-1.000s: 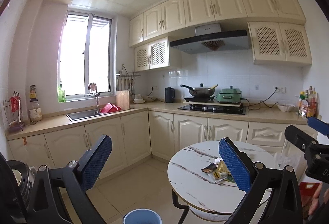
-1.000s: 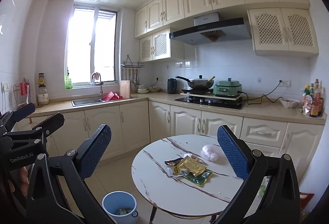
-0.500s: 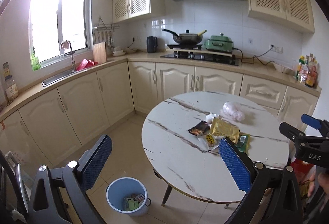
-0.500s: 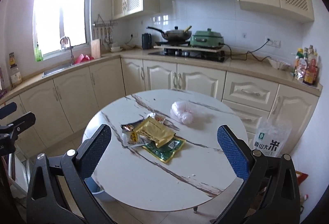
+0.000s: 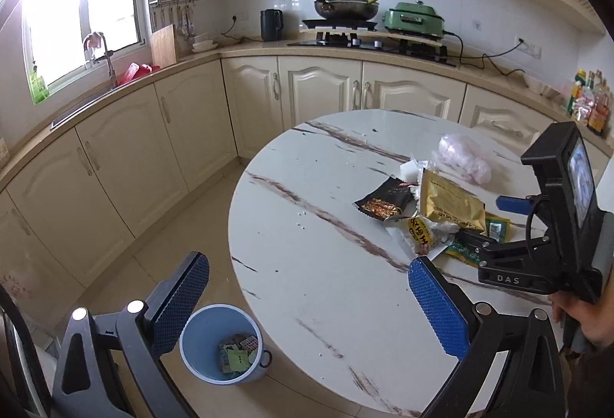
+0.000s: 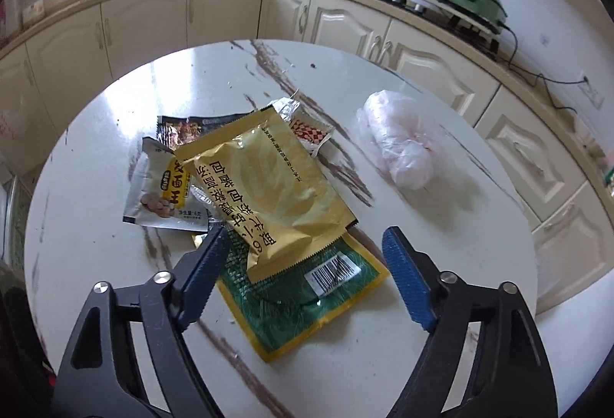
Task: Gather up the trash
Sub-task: 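Grasp the yellow snack bag with the right tool while the left tool grasps a white wrapper strip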
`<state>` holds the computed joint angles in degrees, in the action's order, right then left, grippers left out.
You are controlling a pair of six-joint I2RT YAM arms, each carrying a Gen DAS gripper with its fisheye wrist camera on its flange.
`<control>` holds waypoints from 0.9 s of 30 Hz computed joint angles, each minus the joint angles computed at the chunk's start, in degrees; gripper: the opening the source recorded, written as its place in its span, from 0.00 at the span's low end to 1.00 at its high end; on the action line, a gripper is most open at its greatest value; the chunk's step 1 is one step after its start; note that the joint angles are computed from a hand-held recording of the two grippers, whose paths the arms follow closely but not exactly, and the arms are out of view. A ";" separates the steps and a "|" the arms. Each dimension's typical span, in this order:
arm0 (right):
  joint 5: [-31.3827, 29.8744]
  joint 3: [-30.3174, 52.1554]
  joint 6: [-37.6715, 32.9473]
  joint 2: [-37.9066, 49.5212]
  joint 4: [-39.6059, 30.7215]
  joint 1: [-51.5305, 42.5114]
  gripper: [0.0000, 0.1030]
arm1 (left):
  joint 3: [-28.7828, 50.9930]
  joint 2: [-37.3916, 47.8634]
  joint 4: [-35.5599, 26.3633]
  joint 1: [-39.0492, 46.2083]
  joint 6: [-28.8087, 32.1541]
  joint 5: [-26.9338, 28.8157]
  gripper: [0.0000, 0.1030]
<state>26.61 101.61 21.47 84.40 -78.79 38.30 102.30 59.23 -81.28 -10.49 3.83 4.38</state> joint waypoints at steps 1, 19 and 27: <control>-0.86 -0.47 -0.98 0.24 0.60 -0.76 0.70 | -0.50 0.90 0.69 -0.13 -0.15 0.39 0.99; -23.15 -13.49 -3.02 -14.47 13.27 -14.84 0.13 | 7.69 24.89 5.62 -10.14 -5.01 0.81 0.99; -23.63 -13.10 -2.41 -14.39 13.15 -15.24 0.13 | 13.14 33.68 7.64 -13.22 -7.46 -2.89 0.97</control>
<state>2.98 88.51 19.06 70.01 -65.64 23.06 115.45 92.91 -73.64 -23.71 -3.62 1.49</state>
